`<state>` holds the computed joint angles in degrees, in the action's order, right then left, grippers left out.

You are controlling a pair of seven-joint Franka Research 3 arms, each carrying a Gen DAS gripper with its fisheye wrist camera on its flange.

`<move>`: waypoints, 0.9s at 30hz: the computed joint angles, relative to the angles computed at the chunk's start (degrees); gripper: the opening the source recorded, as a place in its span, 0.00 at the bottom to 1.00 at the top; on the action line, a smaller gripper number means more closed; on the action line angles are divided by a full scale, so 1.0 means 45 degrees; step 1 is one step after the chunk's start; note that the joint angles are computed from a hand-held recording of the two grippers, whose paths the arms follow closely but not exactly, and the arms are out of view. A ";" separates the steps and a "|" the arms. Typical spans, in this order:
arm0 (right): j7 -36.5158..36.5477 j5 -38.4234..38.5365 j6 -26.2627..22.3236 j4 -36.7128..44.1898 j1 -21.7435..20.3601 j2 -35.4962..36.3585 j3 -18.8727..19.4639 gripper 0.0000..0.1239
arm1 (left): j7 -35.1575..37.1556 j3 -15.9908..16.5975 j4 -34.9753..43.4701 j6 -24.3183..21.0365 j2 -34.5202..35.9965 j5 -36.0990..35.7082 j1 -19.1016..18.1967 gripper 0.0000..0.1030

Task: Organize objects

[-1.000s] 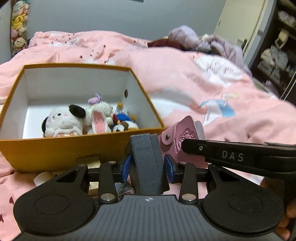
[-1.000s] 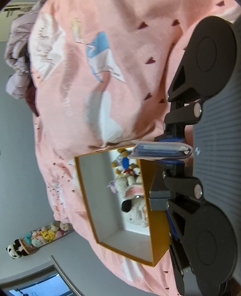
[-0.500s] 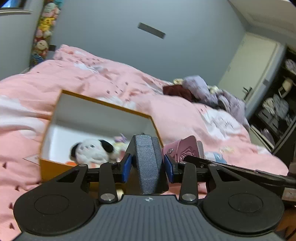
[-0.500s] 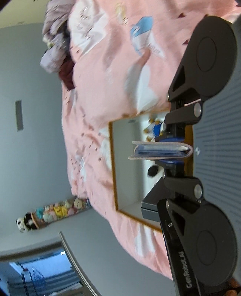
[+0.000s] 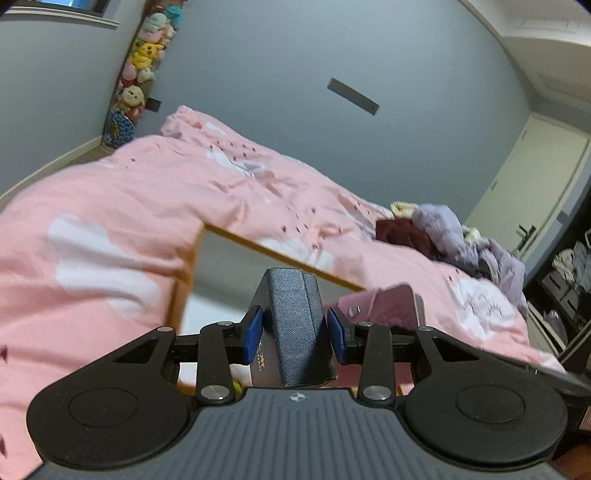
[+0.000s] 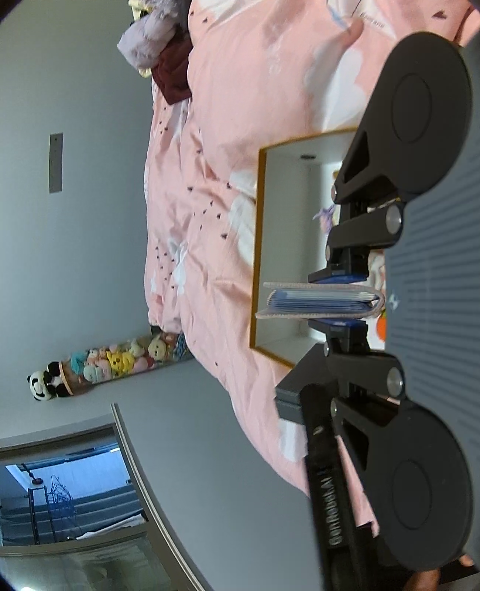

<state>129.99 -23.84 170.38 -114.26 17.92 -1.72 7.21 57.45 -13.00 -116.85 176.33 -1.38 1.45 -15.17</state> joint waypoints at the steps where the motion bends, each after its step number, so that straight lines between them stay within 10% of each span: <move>1: -0.0271 0.0325 0.0026 0.0204 0.0035 0.0195 -0.0010 0.15 | 0.0305 0.0071 0.0085 0.0077 0.0074 -0.0313 0.0009 0.42; 6: -0.1538 0.2324 0.0304 0.1071 0.0299 0.1180 -0.0275 0.15 | 0.5164 -0.0273 0.1256 -0.0414 0.0907 -0.4771 0.0231 0.42; 10: -0.3775 0.5931 0.0197 0.1904 0.0120 0.2094 -0.0057 0.15 | 0.4808 -0.0345 0.2439 -0.1175 0.1888 -0.3743 0.0519 0.42; 16: -0.0852 0.1931 0.0070 0.2782 0.1767 0.2922 -0.2766 0.15 | 0.3787 -0.0643 0.4228 -0.1627 0.3518 -0.2112 0.0611 0.42; 27: -0.1072 0.1384 -0.0853 0.4010 0.0968 0.4349 -0.3427 0.15 | 0.3650 -0.1356 0.7771 -0.2263 0.6639 -0.0330 0.0222 0.42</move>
<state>125.17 -17.61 166.54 -96.21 22.27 17.85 -8.21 73.88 -19.11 -81.88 166.14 28.49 -0.03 -14.17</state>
